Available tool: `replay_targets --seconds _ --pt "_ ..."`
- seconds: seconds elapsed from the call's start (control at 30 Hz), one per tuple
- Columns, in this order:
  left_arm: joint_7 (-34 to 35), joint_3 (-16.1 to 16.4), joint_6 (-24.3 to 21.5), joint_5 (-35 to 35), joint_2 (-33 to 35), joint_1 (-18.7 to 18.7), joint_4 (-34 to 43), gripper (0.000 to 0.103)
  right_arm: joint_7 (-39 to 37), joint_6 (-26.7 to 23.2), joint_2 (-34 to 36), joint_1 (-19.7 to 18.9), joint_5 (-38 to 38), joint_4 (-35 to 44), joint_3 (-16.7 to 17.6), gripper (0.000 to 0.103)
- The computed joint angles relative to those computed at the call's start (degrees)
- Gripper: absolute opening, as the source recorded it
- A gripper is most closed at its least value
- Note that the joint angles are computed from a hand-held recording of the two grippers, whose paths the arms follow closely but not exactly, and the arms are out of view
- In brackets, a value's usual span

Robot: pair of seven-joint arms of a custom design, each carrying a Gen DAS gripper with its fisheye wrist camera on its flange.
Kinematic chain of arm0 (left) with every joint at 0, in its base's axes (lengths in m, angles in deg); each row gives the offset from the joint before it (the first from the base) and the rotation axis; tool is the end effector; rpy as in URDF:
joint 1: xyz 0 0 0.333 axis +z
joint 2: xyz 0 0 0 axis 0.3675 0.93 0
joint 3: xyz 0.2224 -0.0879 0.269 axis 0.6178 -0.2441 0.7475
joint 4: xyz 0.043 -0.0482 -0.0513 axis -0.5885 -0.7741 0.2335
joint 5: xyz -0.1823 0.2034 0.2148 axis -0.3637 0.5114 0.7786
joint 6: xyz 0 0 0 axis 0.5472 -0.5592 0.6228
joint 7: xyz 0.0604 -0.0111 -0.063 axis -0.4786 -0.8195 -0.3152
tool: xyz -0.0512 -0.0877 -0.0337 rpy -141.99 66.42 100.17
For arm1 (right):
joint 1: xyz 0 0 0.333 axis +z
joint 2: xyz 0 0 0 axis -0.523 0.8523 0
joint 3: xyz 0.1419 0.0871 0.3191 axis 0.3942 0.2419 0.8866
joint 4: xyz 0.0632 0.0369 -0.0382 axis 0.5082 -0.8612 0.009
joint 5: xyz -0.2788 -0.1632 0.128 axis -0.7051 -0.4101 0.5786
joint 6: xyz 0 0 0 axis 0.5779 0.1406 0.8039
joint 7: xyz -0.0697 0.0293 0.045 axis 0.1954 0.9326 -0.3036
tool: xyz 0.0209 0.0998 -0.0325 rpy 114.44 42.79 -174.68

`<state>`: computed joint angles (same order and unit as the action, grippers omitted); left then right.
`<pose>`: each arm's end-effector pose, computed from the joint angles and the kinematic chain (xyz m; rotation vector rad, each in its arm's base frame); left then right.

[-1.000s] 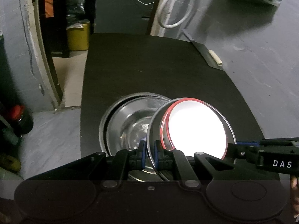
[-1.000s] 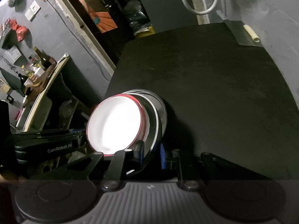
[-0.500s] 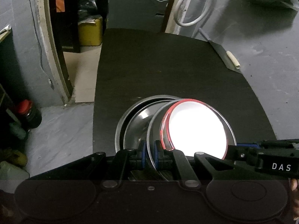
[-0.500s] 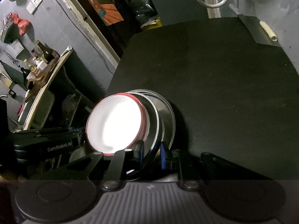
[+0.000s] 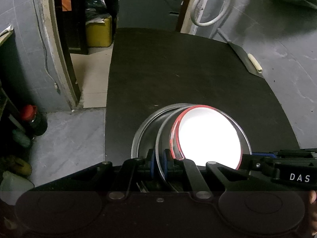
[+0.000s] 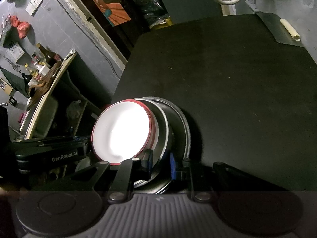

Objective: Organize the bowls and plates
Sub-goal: 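Lower the steel bowl onto the stacked steel plates with both tools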

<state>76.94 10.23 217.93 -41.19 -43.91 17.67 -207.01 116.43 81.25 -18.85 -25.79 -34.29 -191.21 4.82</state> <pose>0.4879 -0.1480 0.4956 -2.2765 1.4069 -0.6410 0.5707 0.1160 0.5100 -2.1859 1.1261 0.1705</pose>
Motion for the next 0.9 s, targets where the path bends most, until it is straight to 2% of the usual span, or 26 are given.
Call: replay_targets --seconds 0.47,0.9 --pt "-1.02 -0.19 -3.18 3.79 -0.19 0.29 1.20 0.007 -0.38 -0.25 0.61 -0.17 2.37 -0.20 0.33 0.020" --pt "-2.31 -0.35 -7.41 3.24 0.25 -1.06 2.84 0.008 -3.65 1.46 -0.69 -0.21 5.27 -2.31 0.02 0.022"
